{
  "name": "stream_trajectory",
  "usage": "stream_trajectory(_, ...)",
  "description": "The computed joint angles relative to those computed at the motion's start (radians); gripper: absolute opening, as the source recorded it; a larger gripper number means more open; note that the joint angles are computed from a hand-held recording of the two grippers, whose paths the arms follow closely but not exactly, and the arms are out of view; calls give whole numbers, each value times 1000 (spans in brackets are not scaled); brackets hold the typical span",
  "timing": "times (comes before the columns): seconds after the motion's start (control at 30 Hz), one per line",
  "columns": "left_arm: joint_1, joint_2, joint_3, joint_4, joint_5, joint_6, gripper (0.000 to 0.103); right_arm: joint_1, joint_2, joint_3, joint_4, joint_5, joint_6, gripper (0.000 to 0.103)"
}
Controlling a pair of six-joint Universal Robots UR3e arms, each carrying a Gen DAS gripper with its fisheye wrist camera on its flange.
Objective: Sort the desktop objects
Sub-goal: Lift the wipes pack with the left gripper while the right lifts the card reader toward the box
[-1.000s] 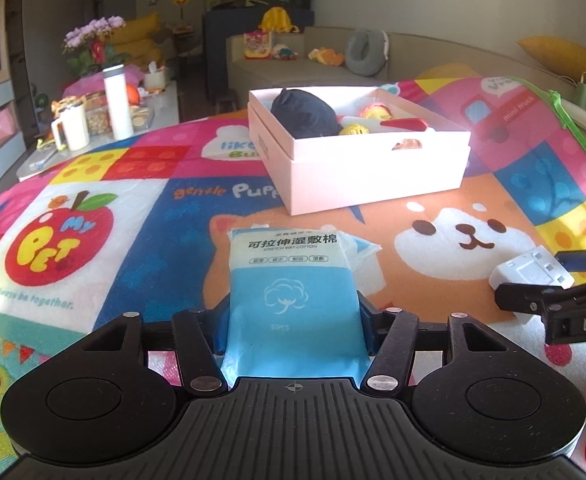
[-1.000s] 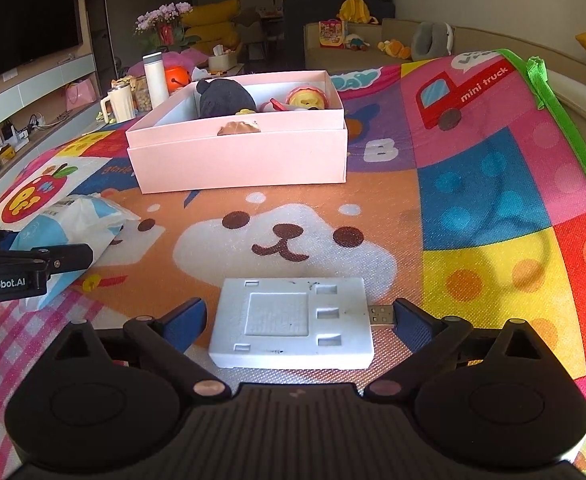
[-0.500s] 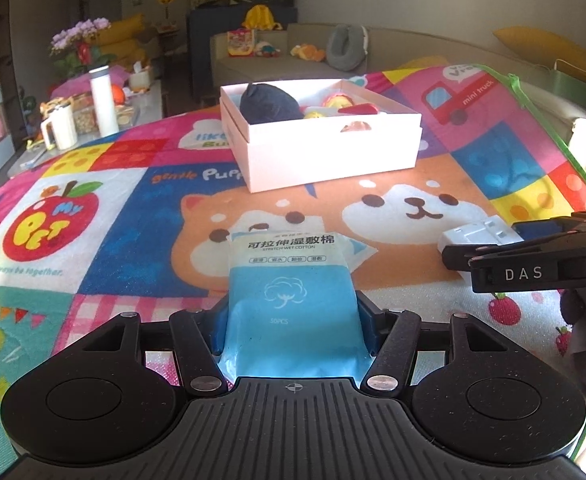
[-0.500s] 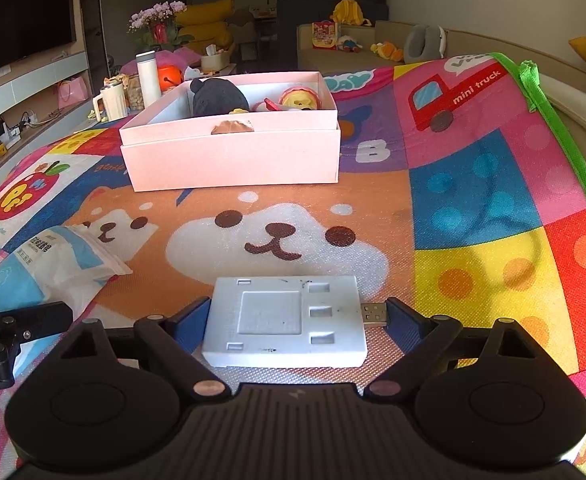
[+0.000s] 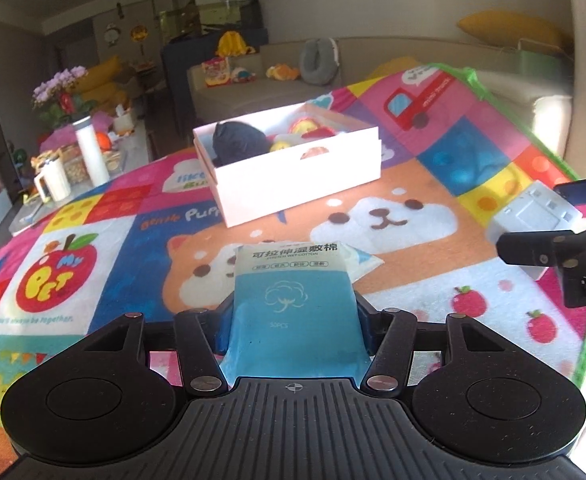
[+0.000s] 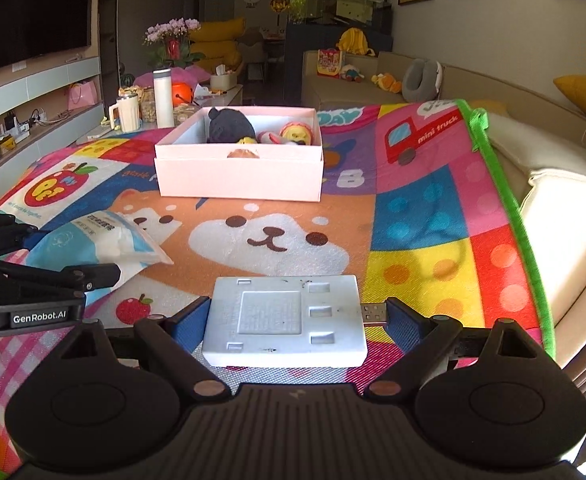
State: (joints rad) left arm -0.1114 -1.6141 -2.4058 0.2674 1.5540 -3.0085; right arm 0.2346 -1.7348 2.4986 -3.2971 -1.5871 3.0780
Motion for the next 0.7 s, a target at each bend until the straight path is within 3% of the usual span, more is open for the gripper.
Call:
stream_trajectory(0.17,7,118,59,23,-28,25,60,-40,-192,-30,59,35,-57,91)
stream_trajectory(0.3,17,-34,310,65,3,-9,60,-132,-223,-188,118,129,-37,91)
stream_trajectory(0.43,42,-299,673,2,-19,-115,63,-154,-71,-422,136,155,-1,91)
stream_trajectory(0.53,64,-512,929,-93,-48,-136,91,-110,105,-610,149,92,4,91)
stream_trajectory(0.6,101,-549,942,-138,-86,-167,91,-86,210,-734,209,53,14,91)
stream_trajectory(0.7,164,-516,718,35,-123,-201,97,-63,358,-888,272,32,9,91)
